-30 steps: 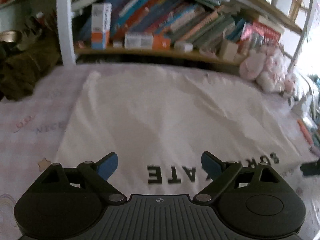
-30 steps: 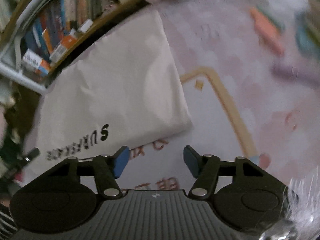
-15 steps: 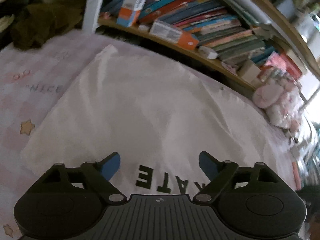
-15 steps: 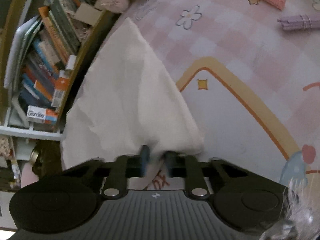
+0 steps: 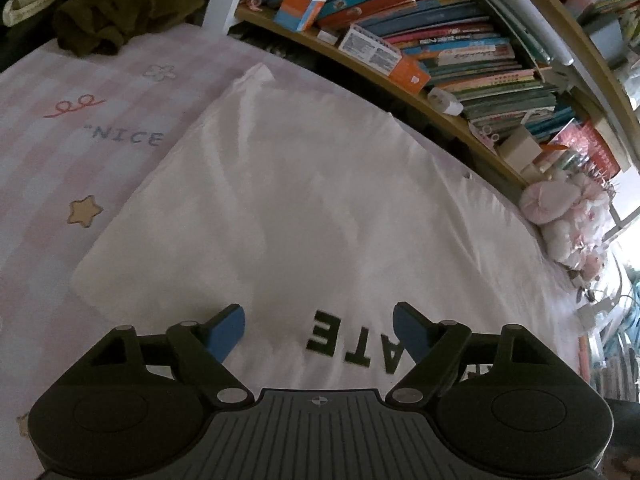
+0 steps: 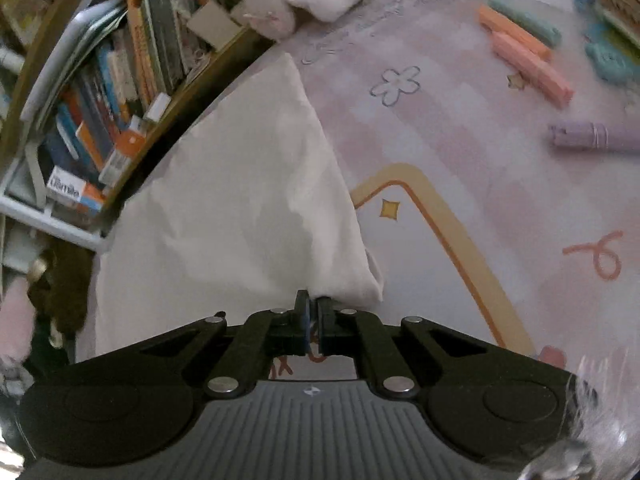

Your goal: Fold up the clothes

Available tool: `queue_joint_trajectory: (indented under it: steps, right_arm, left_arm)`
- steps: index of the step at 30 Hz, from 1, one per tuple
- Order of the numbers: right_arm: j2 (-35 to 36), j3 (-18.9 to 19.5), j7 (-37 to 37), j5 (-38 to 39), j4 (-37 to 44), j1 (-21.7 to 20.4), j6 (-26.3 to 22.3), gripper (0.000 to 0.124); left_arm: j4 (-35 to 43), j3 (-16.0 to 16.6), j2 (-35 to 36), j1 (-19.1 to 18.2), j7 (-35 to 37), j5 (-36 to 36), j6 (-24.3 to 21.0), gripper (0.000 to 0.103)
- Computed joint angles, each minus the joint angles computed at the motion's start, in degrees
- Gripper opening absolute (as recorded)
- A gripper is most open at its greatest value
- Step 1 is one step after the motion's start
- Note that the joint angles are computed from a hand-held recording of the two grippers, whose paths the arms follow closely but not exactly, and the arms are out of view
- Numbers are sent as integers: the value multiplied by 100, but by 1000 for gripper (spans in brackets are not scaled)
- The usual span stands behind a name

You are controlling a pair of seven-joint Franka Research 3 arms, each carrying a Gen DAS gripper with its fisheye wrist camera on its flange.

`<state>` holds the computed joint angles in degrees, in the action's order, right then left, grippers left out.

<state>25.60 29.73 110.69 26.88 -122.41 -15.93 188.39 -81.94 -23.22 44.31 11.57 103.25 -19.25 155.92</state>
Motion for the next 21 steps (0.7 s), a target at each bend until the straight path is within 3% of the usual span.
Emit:
queue_joint_trajectory:
  steps: [6, 9, 14, 21]
  right_arm:
    - [8, -175, 229, 75, -32, 221, 73, 8]
    - [-12, -498, 311, 64, 53, 554, -4, 10]
    - [-47, -826, 308, 100, 88, 897, -47, 14]
    - [-87, -1152, 322, 169, 91, 1253, -33, 17]
  left_arm:
    - [-469, -60, -319, 287, -88, -297, 37, 82]
    - [-618, -96, -389, 460, -268, -612, 39, 82]
    - [-794, 258, -493, 334, -1005, -607, 259, 79]
    - [-693, -218, -283, 776, -1214, -1128, 309, 75]
